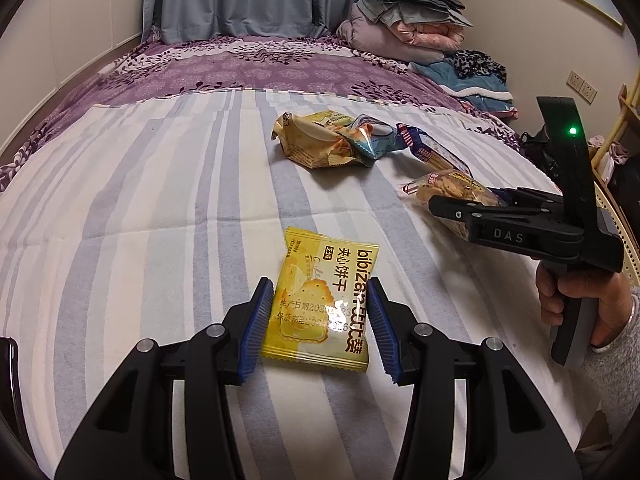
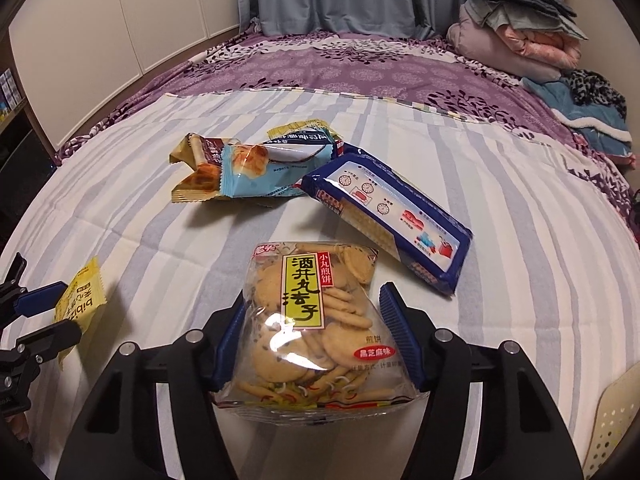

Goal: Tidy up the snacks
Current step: 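Carry the cookie bag and biscuit pack with both grippers toward the basket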

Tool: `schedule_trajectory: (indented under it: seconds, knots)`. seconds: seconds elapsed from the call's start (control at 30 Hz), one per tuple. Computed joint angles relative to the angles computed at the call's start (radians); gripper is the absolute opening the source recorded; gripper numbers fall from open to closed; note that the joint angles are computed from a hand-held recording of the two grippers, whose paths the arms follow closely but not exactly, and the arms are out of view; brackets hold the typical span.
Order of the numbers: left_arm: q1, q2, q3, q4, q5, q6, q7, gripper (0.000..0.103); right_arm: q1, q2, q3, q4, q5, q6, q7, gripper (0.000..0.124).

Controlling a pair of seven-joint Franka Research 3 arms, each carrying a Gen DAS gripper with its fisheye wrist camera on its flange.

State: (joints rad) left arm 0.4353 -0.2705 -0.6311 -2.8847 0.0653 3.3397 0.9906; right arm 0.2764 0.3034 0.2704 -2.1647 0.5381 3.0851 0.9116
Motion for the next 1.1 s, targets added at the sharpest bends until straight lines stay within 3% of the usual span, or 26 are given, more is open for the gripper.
schedule_trajectory:
  seconds: [0.2,0.53,0.8,1.1]
  knots:
    - [-0.02,-0.036,0.001,-0.004,0.017,-0.017,-0.027,0.049,-0.078,-0.042,0.081,-0.041,0.118,0.022,-0.091,0.062]
    - [-0.052,-0.112,0.02,-0.015,0.111,-0.059,-0.122,0.049,-0.172,-0.134,0.187,-0.087,0.541,0.019,-0.427,0.062]
    - [-0.084,-0.164,0.033,-0.006,0.203,-0.093,-0.205,0.049,-0.148,-0.241,0.134,-0.12,0.855,-0.018,-0.677,0.062]
    - [-0.133,-0.213,0.061,0.007,0.306,-0.138,-0.29,0.049,-0.077,-0.363,-0.004,-0.175,1.073,-0.056,-0.839,0.062]
